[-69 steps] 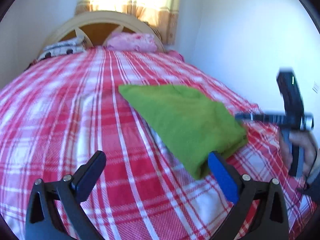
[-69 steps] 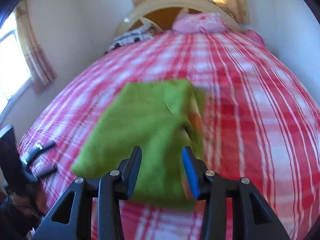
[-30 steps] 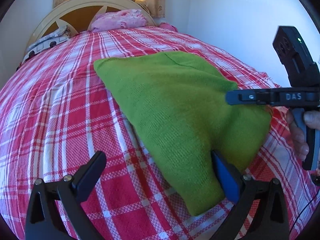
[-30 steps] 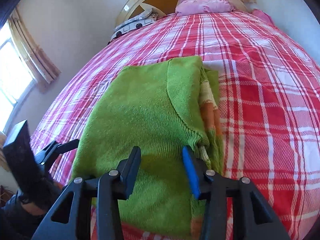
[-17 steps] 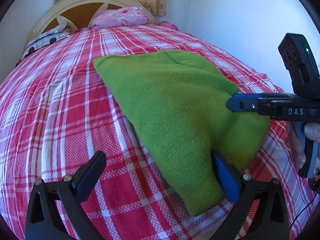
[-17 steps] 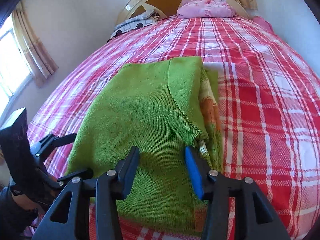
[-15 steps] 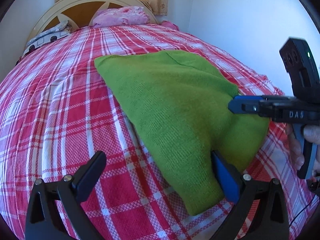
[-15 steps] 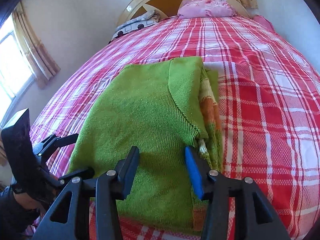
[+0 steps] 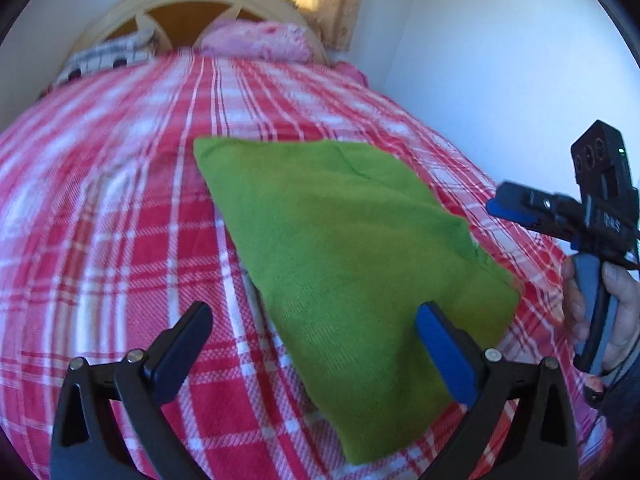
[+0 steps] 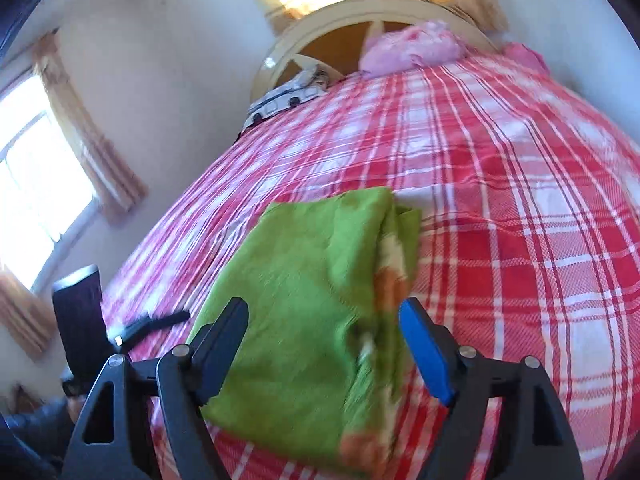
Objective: Fold small clothes
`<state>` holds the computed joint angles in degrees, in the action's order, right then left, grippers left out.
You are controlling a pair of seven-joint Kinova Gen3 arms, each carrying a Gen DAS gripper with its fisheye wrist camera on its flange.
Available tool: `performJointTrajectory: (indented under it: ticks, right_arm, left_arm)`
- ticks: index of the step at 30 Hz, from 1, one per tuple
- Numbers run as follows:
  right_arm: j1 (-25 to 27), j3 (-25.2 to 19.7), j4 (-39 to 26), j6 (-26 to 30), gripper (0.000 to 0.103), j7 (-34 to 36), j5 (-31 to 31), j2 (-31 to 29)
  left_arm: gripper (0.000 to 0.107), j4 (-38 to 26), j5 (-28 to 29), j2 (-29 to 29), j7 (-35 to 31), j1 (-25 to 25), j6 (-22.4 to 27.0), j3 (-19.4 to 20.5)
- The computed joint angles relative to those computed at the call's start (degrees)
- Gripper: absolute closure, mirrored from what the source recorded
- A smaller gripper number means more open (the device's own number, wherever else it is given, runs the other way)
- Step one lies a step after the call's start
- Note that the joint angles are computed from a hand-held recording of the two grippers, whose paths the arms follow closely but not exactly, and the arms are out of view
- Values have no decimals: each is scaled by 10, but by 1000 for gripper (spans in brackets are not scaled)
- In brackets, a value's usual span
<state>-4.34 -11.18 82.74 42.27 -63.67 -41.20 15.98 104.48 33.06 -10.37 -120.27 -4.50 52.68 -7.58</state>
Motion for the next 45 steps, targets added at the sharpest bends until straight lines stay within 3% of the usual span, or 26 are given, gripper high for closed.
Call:
performJointTrajectory:
  ticks: [5,10,16,17,18,20,21,28,34,45]
  right_arm:
    - [2,7,-102,71,24,-61,23,82]
    - [11,-8,-188,117,24,-104,31,162]
    - [30,-39,-227,127,25,-107,10,212]
    - [33,-46,-238,138,29,-102,5,221]
    - [36,-56,-257,159,42,-98,0,235]
    - [16,-44,-284,180,54,-111,19,247]
    - [4,-35,-287,177,61,-117,35,243]
    - [7,-50,-215,106,71,-99,27,191]
    - [-1,-59,-164,78,73,-70,4,135]
    - [-49,-77,-95,44,73,-28,-54,78]
  left_arm:
    - [4,4,65,28,-36,-13,35,-22]
    - [4,-1,114,51,-63,-44,70,-20]
    - [4,-1,144,67,-95,-61,78,-5]
    - [5,-1,147,68,-98,-63,78,-3]
    - [6,-1,147,67,-102,-64,78,0]
    - [29,-2,147,68,-114,-64,84,4]
    - [31,-3,137,63,-109,-62,78,9]
    - [65,3,127,33,-114,-60,86,-6]
    - [67,5,112,-6,-111,-61,113,-31]
    - [67,31,51,-121,-117,-69,167,-134]
